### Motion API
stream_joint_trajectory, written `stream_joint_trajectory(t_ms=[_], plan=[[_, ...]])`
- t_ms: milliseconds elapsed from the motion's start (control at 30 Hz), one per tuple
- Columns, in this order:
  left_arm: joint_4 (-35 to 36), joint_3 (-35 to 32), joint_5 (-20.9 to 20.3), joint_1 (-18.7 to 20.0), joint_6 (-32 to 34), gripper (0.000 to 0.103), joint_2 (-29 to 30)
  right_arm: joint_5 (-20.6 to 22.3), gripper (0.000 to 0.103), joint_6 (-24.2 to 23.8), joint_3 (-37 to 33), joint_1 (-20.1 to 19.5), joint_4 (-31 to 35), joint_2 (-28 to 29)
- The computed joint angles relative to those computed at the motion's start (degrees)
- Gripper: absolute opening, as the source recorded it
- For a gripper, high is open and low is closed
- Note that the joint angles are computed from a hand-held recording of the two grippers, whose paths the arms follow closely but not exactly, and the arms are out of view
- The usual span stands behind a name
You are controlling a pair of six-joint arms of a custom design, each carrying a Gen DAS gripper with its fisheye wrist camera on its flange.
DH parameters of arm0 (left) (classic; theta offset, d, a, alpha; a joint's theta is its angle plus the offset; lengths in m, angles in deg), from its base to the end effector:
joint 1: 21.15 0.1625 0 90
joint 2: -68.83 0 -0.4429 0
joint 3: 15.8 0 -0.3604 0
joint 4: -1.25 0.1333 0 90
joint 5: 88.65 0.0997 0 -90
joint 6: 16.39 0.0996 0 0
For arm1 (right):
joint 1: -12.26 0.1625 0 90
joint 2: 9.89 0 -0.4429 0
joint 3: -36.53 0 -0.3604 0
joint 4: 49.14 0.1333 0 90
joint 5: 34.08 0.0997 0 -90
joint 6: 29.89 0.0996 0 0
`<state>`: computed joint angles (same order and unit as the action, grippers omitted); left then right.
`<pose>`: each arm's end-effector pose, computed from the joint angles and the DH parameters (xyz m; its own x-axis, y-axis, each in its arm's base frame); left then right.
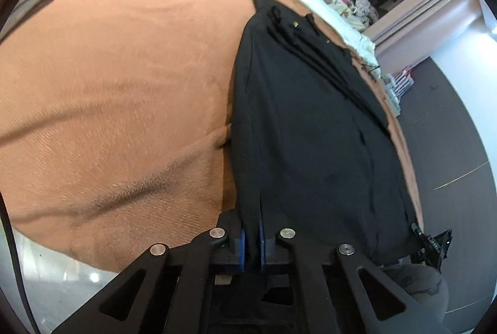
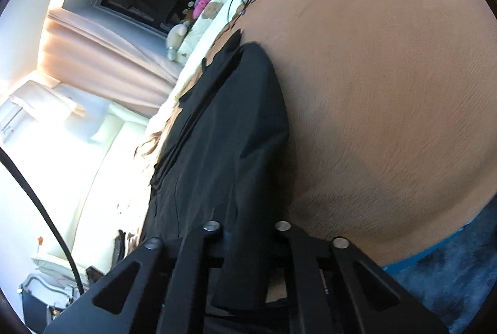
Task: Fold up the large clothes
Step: 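Close both grippers on the black jacket hem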
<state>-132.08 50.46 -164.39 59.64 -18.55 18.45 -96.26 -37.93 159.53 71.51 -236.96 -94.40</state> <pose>0.0338 -0.7775 0.3653 -0.9795 0.0100 -0.2011 0.1052 0.8770 -0.4689 -0.0761 -0.4796 0.4199 -0.9923 0.0449 -0.1154 0.1232 0.4491 -0.8850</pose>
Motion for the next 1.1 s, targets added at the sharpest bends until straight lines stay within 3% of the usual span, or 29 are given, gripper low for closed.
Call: stream_joint_trajectory(t_ms=[100,300,433,633,800,967,1100], plan=[[-0.42,0.37,-1.67,-0.47,0.34,0.004,-1.39,-0.75,0.0,1.86,0.09,2.24,-0.57,-2.49],[-3.34,3.59,-2.14,-2.3,0.23,0.003,-5.59,-1.86,0.0,0.48,1.57,7.53,-0.91,-7.06],[-4.1,5.74,-3.5,-3.19,-0.15,0.003,-9.13,0.43,0.0,-0.05,3.65,9.25,-0.15,-11.07],[-6.08,10.41,-5.46,-5.01,-0.13,0.003,-15.42,6.34,0.0,-2.47,9.42,7.67,1.15,-18.43],[-7.78,15.16,-6.55,-6.31,-0.24,0.003,-20.28,10.74,0.0,-5.15,15.01,3.9,2.91,-25.01],[-9.25,19.76,-6.91,-7.28,-0.82,0.003,-24.22,24.38,0.0,-13.96,19.65,-10.46,13.51,-34.28],[-10.06,23.37,-7.61,-7.49,-0.37,0.003,-27.75,30.39,0.0,-19.12,20.82,-15.91,20.61,-37.55]])
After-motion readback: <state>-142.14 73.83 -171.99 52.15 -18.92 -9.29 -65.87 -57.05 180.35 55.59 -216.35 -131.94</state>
